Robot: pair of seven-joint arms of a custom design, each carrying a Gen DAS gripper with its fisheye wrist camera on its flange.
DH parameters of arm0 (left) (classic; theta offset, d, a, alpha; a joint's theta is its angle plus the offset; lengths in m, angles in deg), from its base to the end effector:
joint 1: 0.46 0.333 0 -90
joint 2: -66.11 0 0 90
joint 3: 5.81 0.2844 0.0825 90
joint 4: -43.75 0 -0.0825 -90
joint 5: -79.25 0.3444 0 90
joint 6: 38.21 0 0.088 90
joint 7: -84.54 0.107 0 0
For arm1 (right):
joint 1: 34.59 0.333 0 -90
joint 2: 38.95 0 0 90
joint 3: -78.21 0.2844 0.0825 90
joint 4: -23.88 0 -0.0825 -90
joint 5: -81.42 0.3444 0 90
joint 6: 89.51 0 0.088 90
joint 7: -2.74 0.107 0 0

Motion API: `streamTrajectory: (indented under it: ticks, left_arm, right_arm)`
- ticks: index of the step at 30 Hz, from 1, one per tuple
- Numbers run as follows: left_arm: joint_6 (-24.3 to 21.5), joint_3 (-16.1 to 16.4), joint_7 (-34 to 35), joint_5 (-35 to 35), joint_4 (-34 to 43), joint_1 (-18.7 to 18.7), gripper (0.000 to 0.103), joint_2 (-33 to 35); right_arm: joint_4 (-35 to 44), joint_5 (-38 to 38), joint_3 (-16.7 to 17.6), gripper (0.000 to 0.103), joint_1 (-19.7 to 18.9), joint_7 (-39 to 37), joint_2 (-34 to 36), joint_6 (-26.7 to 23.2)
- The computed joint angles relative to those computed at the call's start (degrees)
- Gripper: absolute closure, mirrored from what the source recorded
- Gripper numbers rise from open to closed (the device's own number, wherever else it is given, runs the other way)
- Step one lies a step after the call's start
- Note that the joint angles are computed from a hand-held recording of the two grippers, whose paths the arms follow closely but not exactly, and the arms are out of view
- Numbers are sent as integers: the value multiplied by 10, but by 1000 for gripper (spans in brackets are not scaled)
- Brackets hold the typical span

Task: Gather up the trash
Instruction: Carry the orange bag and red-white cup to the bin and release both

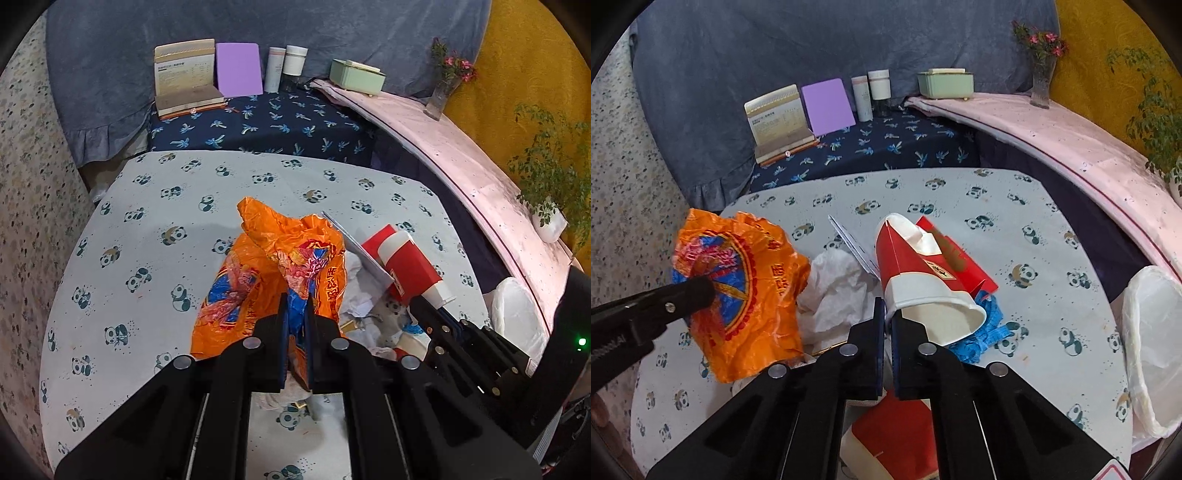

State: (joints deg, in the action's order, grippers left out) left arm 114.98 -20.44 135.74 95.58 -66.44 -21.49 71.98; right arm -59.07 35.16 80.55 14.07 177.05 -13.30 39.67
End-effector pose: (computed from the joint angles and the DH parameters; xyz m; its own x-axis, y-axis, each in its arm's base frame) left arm 0.4777 -0.3470 0.4991 -0.2046 -0.9611 0.1857 -0.8017 0.0557 -0.5951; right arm 0.4426 0.5073 0.4606 -0.1320 -0.9854 -0.1075 -0.7070 0.1697 -0.6865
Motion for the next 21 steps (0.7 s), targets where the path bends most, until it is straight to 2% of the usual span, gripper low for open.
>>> streamTrajectory:
  ticks: [8,14,21]
  left_arm:
    - [-1,-12,-1,15,18,-21,97,-2]
    - [-7,-23,-1,27,39,-44,97,5]
    - [-24,-38,23,32,100,-89,96,46]
  right_arm:
    - [-79,-47,14,100,-1,55,-81,-20]
    - [-161,-76,51,100,-25,108,-156,-50]
    - [-276,-80,101,100,-64,176,-259,-93]
